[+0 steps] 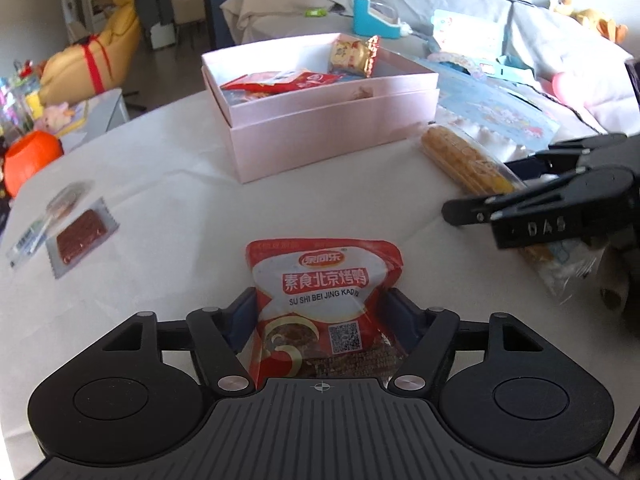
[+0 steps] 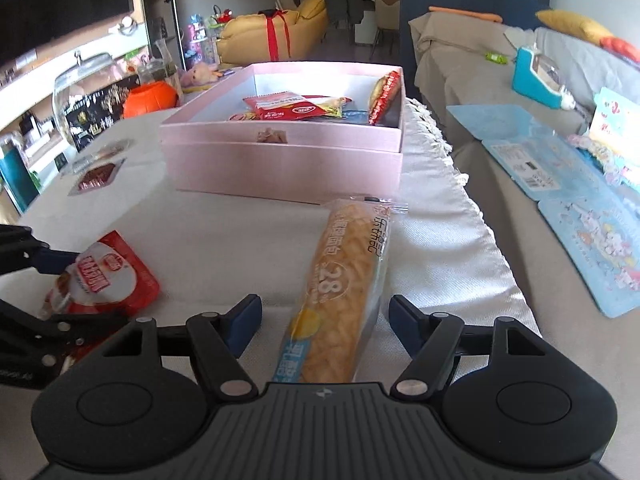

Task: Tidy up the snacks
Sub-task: 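Carry the bread stick with the right tool while the left tool carries the duck packet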

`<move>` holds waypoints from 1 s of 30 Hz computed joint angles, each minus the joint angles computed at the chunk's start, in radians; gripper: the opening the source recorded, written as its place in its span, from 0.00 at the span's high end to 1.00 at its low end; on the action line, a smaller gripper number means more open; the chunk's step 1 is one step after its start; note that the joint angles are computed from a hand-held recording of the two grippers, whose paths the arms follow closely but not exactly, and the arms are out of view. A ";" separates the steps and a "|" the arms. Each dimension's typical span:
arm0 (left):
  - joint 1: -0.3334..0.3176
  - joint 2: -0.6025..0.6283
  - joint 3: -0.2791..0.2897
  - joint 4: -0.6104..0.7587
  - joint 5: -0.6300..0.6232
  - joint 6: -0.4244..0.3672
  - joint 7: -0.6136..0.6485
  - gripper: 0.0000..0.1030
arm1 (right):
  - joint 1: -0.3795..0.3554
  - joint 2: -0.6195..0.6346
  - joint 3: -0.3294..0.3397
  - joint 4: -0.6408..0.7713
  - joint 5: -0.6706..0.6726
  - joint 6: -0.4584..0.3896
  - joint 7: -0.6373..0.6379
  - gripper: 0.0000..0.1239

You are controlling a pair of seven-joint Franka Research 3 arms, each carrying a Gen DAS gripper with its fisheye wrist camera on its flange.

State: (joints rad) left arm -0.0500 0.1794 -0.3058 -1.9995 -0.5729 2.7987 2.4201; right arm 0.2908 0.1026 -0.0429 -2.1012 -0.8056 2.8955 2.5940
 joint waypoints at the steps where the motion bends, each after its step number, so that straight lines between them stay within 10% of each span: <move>1: -0.001 0.005 0.002 0.009 0.007 -0.010 -0.005 0.23 | 0.005 0.005 0.001 0.008 -0.011 -0.011 0.005 0.43; 10: 0.016 0.006 -0.025 -0.007 -0.086 0.014 0.085 0.14 | 0.002 0.025 0.016 0.046 0.145 -0.046 -0.125 0.47; 15: 0.011 0.008 -0.009 0.010 -0.064 -0.030 0.085 0.13 | 0.017 0.022 -0.001 0.058 0.138 -0.076 -0.135 0.74; 30: -0.024 0.025 0.014 0.027 0.079 -0.019 -0.070 0.07 | -0.007 -0.034 0.029 -0.014 0.125 0.001 -0.138 0.75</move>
State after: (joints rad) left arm -0.0737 0.2046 -0.2914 -1.9728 -0.4943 2.7796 2.3500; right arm 0.2837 0.0688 -0.0138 -2.1150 -0.6809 2.8967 2.4559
